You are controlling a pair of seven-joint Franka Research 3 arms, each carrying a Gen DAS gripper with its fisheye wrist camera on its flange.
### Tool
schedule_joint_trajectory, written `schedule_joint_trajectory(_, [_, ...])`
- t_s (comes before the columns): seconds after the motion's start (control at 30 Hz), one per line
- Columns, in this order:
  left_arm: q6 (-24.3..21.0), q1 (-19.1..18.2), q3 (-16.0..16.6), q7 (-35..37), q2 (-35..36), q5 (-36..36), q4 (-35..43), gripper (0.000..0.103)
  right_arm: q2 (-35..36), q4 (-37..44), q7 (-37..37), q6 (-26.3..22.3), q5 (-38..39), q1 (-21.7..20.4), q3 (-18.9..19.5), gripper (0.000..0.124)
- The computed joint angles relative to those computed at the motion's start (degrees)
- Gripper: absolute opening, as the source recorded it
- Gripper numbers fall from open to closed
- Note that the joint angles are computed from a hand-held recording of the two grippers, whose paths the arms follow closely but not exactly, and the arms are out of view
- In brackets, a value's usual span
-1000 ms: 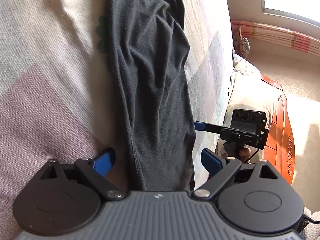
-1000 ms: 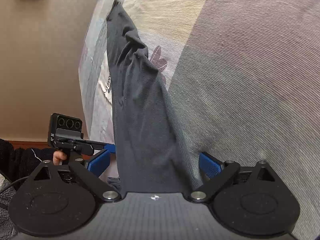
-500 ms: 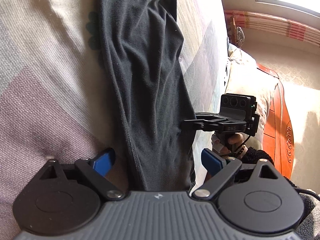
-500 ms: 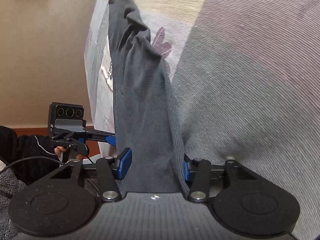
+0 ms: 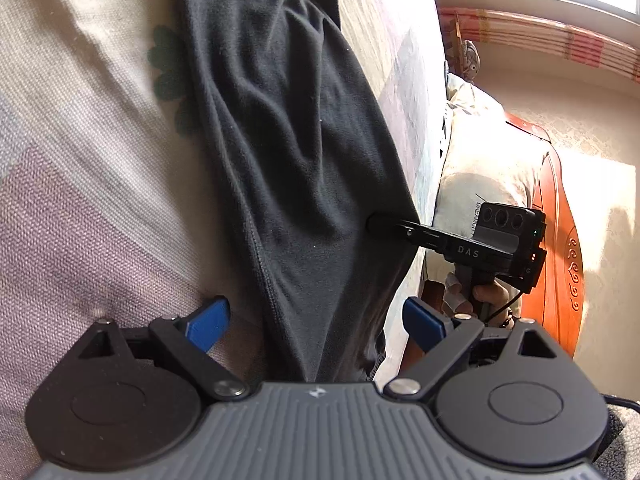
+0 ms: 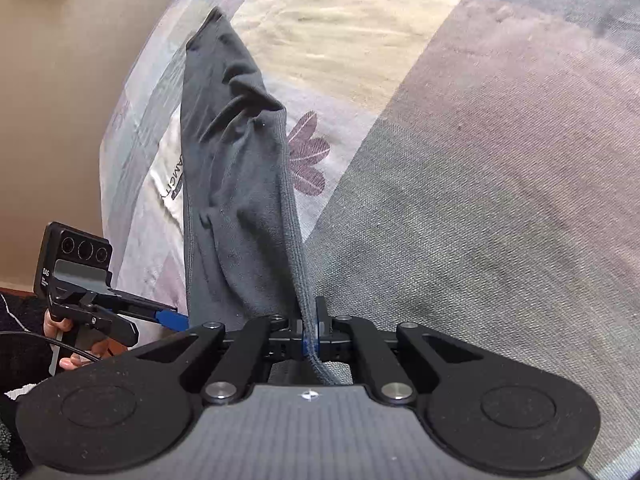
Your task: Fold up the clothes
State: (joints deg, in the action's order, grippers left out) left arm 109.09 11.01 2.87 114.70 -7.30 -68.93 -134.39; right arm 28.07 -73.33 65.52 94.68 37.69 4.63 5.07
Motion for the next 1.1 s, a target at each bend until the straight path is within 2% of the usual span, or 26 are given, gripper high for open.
schedule_joint_trajectory(0.33, [-1.46, 0.42, 0.82, 1.86, -1.49, 1.99, -0.31, 0.093, -5.13, -8.4, 5.04, 10.58, -4.48, 2.82, -1.47, 0.003])
schedule_joint_trajectory(0.4, [-1.51, 0.35, 0.79, 1.71, -1.3, 2.13, 0.0, 0.093, -5.98, -9.78, 6.0, 11.38, -3.44, 2.41, -1.51, 0.009])
schedule_joint_trajectory(0.47, [-1.45, 0.2, 0.62, 1.69, -0.97, 2.29, 0.51, 0.093, -7.59, -11.64, 5.0, 12.68, -1.6, 1.5, -1.48, 0.029])
schedule_joint_trajectory(0.5, [-1.59, 0.16, 0.58, 1.92, -0.99, 2.33, 0.65, 0.093, -8.5, -12.49, 4.29, 13.05, -0.38, 0.84, -1.56, 0.035])
schedule_joint_trajectory(0.57, [-1.42, -0.26, 0.22, 2.15, -0.23, 1.29, 1.49, 0.093, -10.25, -14.03, 2.86, 13.17, 2.27, -0.68, -1.95, 0.059])
schedule_joint_trajectory(0.63, [-1.84, -0.37, 0.12, 2.74, 0.29, 0.27, 1.8, 0.093, -12.01, -15.74, 2.07, 12.54, 3.26, -1.99, -2.87, 0.064])
schedule_joint_trajectory(0.8, [-1.9, -0.51, -0.54, 3.04, 1.0, 1.48, 2.5, 0.093, -14.09, -19.0, 2.2, 7.59, -2.92, -3.8, -5.72, 0.064])
schedule_joint_trajectory(0.87, [-2.0, -0.52, -0.71, 2.8, 1.12, 2.67, 2.55, 0.093, -15.22, -21.33, -0.26, 6.0, -3.36, -4.76, -6.22, 0.064])
schedule_joint_trajectory(0.97, [-1.22, -0.81, -1.19, 1.66, 1.13, 4.65, 2.64, 0.093, -17.31, -25.14, -2.07, 7.34, -0.59, -5.65, -6.7, 0.064])
schedule_joint_trajectory(1.1, [-1.11, -1.2, -1.43, 1.46, 1.55, 5.97, 3.63, 0.093, -18.46, -25.97, -7.48, 7.97, -3.11, -4.62, -6.37, 0.065])
